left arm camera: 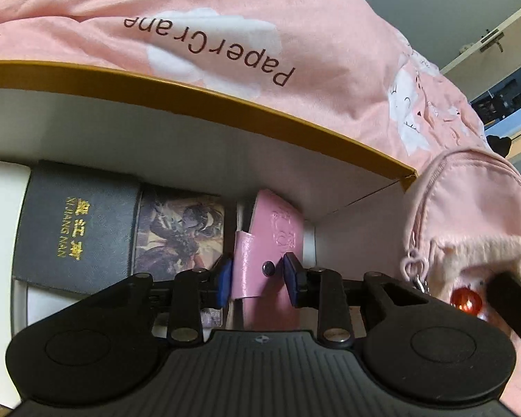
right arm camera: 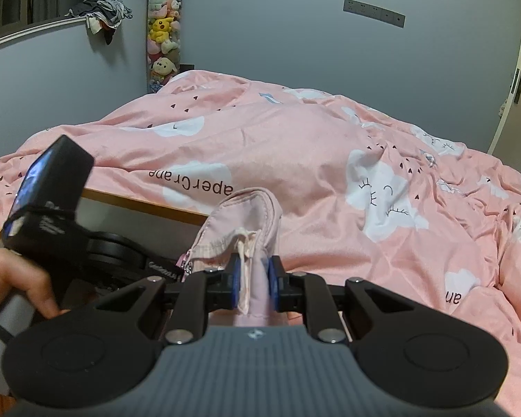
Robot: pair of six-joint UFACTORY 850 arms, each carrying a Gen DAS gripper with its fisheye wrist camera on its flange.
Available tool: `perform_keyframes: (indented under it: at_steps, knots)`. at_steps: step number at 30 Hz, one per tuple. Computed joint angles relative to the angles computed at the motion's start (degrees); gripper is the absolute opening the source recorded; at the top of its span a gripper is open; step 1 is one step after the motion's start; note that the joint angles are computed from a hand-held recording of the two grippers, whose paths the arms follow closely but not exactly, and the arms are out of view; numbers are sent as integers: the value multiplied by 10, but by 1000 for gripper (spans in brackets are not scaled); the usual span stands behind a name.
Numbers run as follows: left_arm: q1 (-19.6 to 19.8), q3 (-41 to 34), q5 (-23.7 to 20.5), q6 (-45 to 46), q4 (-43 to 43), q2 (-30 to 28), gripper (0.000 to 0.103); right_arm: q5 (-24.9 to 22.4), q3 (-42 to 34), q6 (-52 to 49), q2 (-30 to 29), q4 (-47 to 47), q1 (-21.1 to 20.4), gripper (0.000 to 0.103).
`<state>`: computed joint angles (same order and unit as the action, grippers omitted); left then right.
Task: Organize objects
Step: 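Lower the card holder and pouch into the orange box and open both tools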
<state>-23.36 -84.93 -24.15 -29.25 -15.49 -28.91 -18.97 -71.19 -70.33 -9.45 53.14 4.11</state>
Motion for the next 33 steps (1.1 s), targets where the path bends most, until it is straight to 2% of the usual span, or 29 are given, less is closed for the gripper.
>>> perform_keyframes:
  at_steps: [4,7,9,12,17,20,23,27,33]
  knots:
    - [2,-13,-19,17,-9,-9,42,8,2,13,3,-19,4,17]
    - [10,-29,-51,99,-59,-21,44,15,2,29,4,-37,7,17]
    - [19,-22,-50,152,-120,-20,49,20,5,34,7,-43,8,17]
    - [21,-4,-30,155,-121,-5,52,19,6,43,9,-50,8,17]
    - [11,21,20,94,-8,37,57,11,4,50,10,-56,9,17]
    - [7,33,24,25,93,60,57,-11,-2,57,5,-53,9,17]
    - [-4,50,26,-81,224,81,57,-27,-9,81,-3,-67,15,17]
    - [-21,96,29,-195,363,118,57,-38,-29,194,-30,-145,31,18]
    - [-33,147,55,-314,477,147,57,-46,-57,345,-69,-262,55,18]
